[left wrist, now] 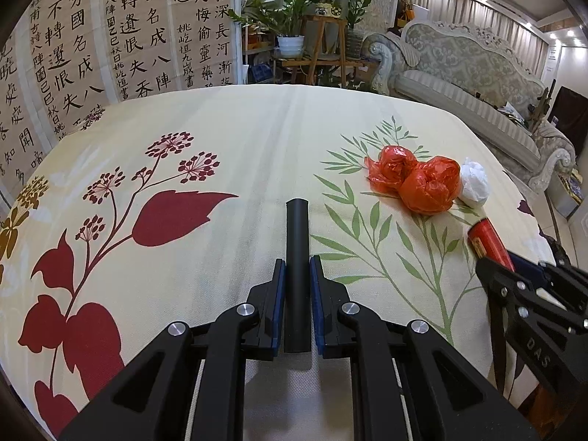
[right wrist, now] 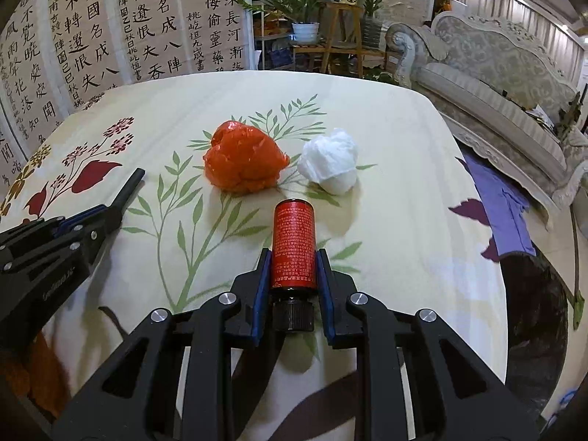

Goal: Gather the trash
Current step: 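Carry the black tube and red bottle over the bin and open both tools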

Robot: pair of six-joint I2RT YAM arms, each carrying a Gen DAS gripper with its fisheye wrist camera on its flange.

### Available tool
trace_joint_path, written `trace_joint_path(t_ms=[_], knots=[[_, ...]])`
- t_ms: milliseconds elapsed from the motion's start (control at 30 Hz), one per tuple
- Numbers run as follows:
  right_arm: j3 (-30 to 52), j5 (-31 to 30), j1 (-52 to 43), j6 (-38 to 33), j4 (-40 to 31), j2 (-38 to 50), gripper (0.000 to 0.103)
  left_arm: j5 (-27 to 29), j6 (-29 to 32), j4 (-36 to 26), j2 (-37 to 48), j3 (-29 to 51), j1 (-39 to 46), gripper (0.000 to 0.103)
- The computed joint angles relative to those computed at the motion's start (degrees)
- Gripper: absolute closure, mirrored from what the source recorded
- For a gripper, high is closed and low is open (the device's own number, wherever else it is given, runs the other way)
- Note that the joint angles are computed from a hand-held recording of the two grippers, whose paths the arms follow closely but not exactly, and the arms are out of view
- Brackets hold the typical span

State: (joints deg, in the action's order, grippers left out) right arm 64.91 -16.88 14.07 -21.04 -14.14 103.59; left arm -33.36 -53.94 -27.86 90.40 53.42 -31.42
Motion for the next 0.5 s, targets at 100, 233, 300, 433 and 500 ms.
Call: trace_joint_path(t_ms=[100, 233, 300, 433, 500], knots=[[-1.92, -0.29, -0.68, -0.19, 0.51, -1.44, 0.080, -0.07, 0.03, -0.03, -0.03, 0.00, -0.02, 0.089], [-4.48, -0.78, -1.77, -0.21, 1.28, -3.42, 0.080, -0.29, 0.65, 0.94, -0.88, -0.66, -0.25, 0.089], [-5.47, -1.32, -2.53, -0.14, 1.46, -4.30, 0.080, -0.37, 0.64, 1.40, -1.23, -0.93, -0.64, 0.089], [-7.60, -2.62, -4.86, -0.83, 1.59, -6.36, 0.080, -3.08, 0.14, -0.03, 0.18, 0.60, -3.08, 0.089], [-8.44, -2.96, -5.71, -1.03, 1.74, -7.09, 0.080, -3.06, 0.21, 0.22, 0.33, 0.83, -3.66, 0.089]])
